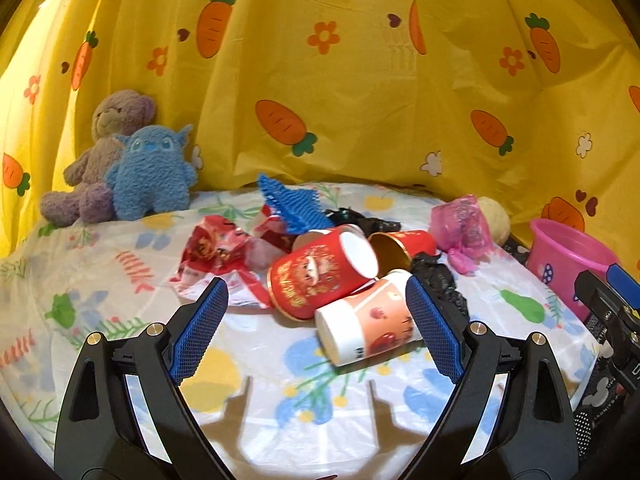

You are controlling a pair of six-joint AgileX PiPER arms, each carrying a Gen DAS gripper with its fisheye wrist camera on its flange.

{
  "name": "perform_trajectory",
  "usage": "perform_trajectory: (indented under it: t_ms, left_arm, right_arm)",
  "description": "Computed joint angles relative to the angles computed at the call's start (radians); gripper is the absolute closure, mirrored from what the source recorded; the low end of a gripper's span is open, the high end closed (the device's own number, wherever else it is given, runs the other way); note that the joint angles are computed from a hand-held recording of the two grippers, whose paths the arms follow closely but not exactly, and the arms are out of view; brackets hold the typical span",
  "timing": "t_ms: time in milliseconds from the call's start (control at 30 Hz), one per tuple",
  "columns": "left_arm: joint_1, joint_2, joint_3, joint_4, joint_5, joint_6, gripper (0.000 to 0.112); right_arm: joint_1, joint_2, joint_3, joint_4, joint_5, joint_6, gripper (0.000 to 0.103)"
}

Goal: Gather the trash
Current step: 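Move both tools away from the bucket back over the trash pile, then close the right tool on the black plastic bag and lift it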

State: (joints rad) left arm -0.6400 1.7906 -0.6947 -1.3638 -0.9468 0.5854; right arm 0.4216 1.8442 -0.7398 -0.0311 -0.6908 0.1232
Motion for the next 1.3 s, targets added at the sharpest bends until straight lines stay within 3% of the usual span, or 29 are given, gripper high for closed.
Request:
perform_trajectory:
  t_ms: [200,333,500,700,833,1067,1167,1300]
  left_arm:
    - [0.034,-0.034,0.091,0.019,-0.007,-0.097,0.024]
    - [0.044,-0.049,0.123,0.038,-0.010,-0.131,0.024]
    - [0.060,-0.054,0.140,0.052,-0.006,-0.156,0.024]
    - [0.084,-0.052,0.151,0.084,0.013,-0.178,0.024]
    - [0.085,-0.044,0.148,0.097,0.021,-0.183,0.024]
    - [0.085,-0.026,0.132,0.117,0.042,-0.186,0.024]
    - [0.080,-0.016,0.124,0.123,0.048,-0.189,0.024]
    - [0.077,-0.004,0.109,0.138,0.070,-0.194,0.024]
  right_arm:
    - [0.086,0.030,-0.037,0.035,0.033,-0.039,0.021]
    - [0.133,0.070,-0.115,0.074,0.109,-0.080,0.021]
    - [0.158,0.123,-0.227,0.067,0.214,-0.079,0.030]
    - [0.150,0.190,-0.361,-0.090,0.342,0.084,0.048]
    - [0.142,0.218,-0.417,-0.214,0.390,0.220,0.067]
    - [0.113,0.247,-0.466,-0.495,0.409,0.500,0.090]
    - [0.108,0.245,-0.462,-0.506,0.398,0.506,0.099]
    - [0.107,0.233,-0.435,-0.403,0.372,0.392,0.101]
